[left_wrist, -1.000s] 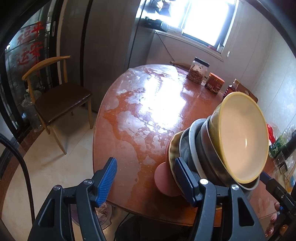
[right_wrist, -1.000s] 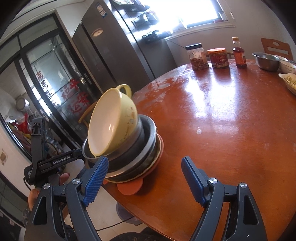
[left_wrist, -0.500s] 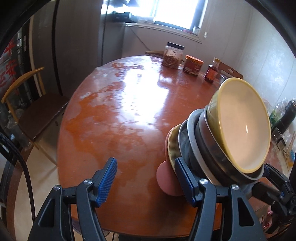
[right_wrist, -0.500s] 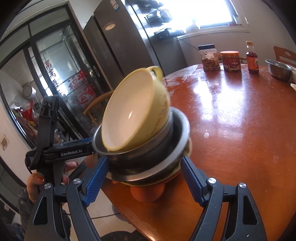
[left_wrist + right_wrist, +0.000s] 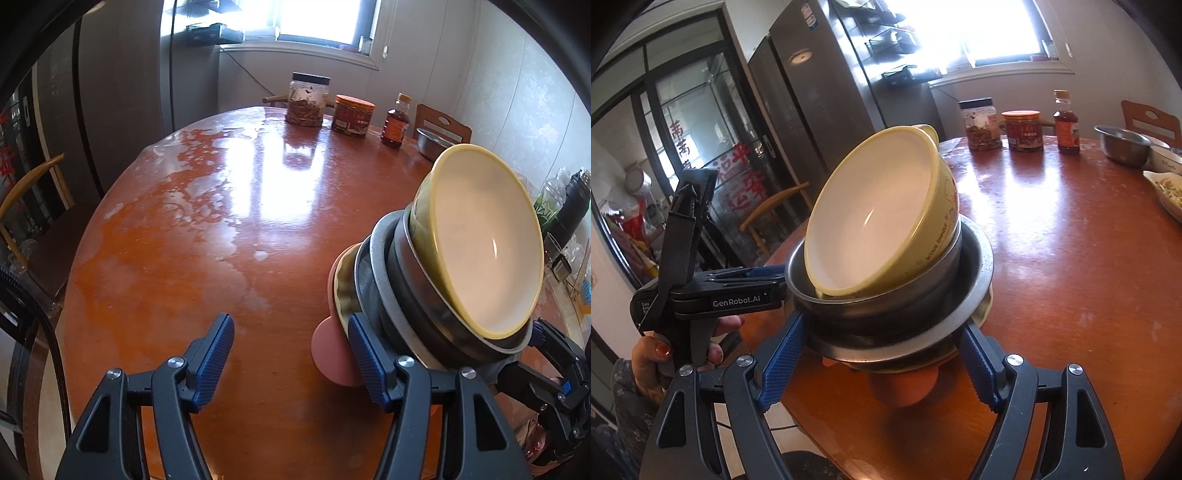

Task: Organize plates and bowls
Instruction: 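Lower the dish stack onto the table with both grippers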

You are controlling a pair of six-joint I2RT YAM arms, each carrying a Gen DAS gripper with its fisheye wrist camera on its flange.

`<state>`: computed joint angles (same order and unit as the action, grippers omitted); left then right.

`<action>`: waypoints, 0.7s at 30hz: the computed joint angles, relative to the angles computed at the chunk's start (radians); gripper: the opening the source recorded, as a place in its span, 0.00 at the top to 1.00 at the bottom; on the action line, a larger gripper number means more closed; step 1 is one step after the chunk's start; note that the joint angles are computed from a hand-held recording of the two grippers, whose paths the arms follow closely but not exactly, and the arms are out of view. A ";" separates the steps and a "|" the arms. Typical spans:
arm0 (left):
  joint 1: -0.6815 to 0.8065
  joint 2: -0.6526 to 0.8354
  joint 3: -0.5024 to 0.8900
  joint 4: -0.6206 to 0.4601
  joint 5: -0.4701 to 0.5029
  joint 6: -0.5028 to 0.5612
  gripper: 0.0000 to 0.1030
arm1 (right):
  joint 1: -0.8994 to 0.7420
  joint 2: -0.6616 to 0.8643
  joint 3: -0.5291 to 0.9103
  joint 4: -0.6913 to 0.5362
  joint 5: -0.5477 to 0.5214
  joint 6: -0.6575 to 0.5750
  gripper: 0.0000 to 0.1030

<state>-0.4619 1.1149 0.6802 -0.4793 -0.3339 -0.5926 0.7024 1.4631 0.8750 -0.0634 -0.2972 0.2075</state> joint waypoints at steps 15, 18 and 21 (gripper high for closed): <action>-0.150 0.260 0.170 0.058 -0.051 -0.065 0.38 | -0.192 -0.121 -0.093 -0.027 -0.063 -0.051 0.21; -0.177 0.275 0.184 0.035 -0.099 -0.092 0.38 | -0.212 -0.159 -0.116 -0.026 -0.068 -0.053 0.21; -0.213 0.259 0.176 -0.007 -0.156 -0.164 0.38 | -0.217 -0.208 -0.135 -0.035 -0.037 -0.057 0.20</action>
<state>-0.6750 1.3737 0.8561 -0.4862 -0.4895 -0.7566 0.4857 1.2556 0.7400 -0.0987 -0.3343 0.1509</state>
